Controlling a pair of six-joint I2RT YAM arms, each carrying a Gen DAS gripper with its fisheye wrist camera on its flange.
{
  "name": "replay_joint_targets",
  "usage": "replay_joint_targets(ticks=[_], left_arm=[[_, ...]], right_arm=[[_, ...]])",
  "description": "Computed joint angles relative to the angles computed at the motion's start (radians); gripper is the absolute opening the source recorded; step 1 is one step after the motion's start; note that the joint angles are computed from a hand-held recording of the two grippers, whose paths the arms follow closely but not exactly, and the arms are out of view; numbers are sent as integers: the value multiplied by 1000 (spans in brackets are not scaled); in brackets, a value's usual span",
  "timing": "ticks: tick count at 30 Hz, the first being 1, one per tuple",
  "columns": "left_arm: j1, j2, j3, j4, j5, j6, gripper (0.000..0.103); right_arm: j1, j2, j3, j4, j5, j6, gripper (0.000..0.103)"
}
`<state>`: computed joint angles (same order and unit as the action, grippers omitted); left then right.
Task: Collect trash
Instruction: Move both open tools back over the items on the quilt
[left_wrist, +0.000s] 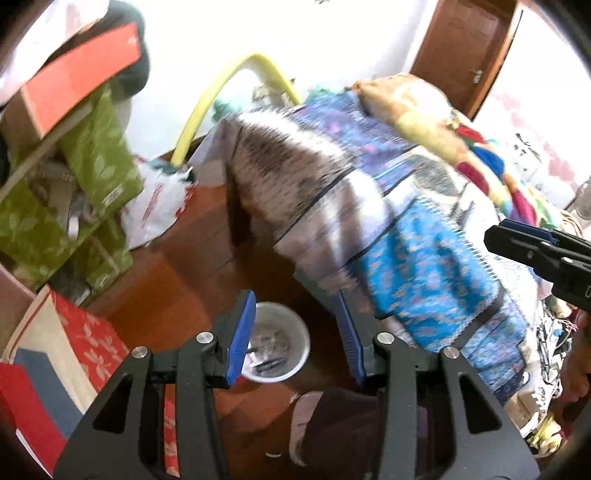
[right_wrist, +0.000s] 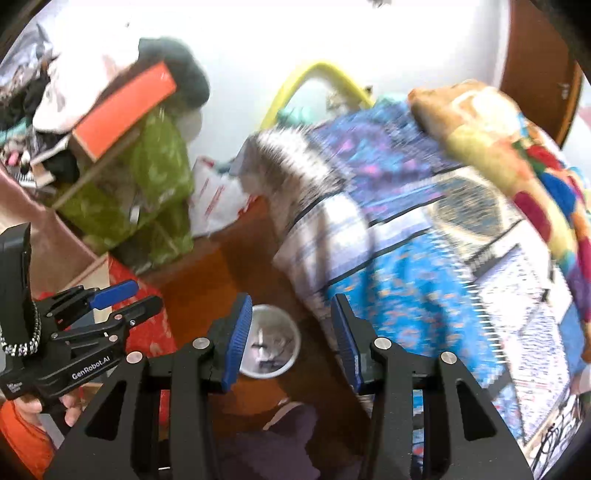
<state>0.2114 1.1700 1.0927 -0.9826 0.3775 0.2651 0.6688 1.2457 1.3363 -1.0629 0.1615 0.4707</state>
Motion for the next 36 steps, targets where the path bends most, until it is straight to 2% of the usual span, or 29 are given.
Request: replay_joint_targets(ticks=[3, 8, 10, 14, 20, 24, 29, 31, 33, 36], left_arm=[[-121, -37, 39, -1, -38, -76, 44], [-393, -58, 66, 60, -174, -218, 47], [-521, -24, 87, 81, -228, -283, 47], [-717, 74, 132, 132, -285, -380, 47], [-943, 300, 273, 202, -347, -450, 47], [-1033, 486, 420, 221, -357, -439, 47], [-1100, 720, 632, 213, -345, -404, 47], [-1117, 819, 729, 200, -326, -392, 47], [-1131, 936, 853, 168, -313, -382, 47], [-1141, 1109, 1061, 88, -295, -372, 47]], right_arm=[[-33, -88, -9, -34, 30, -4, 41], [-193, -222, -43, -86, -6, -66, 42], [-301, -277, -65, -102, -46, -105, 42], [-622, -352, -119, -119, -190, -265, 43], [-1206, -344, -172, -137, -443, -614, 43], [-1430, -277, -187, -102, -511, -753, 43], [-1588, -197, -225, -2, -527, -829, 43], [-1610, -170, -246, 50, -508, -843, 49], [-1628, -146, -268, 103, -505, -844, 63], [-1649, -104, -300, 175, -507, -828, 64]])
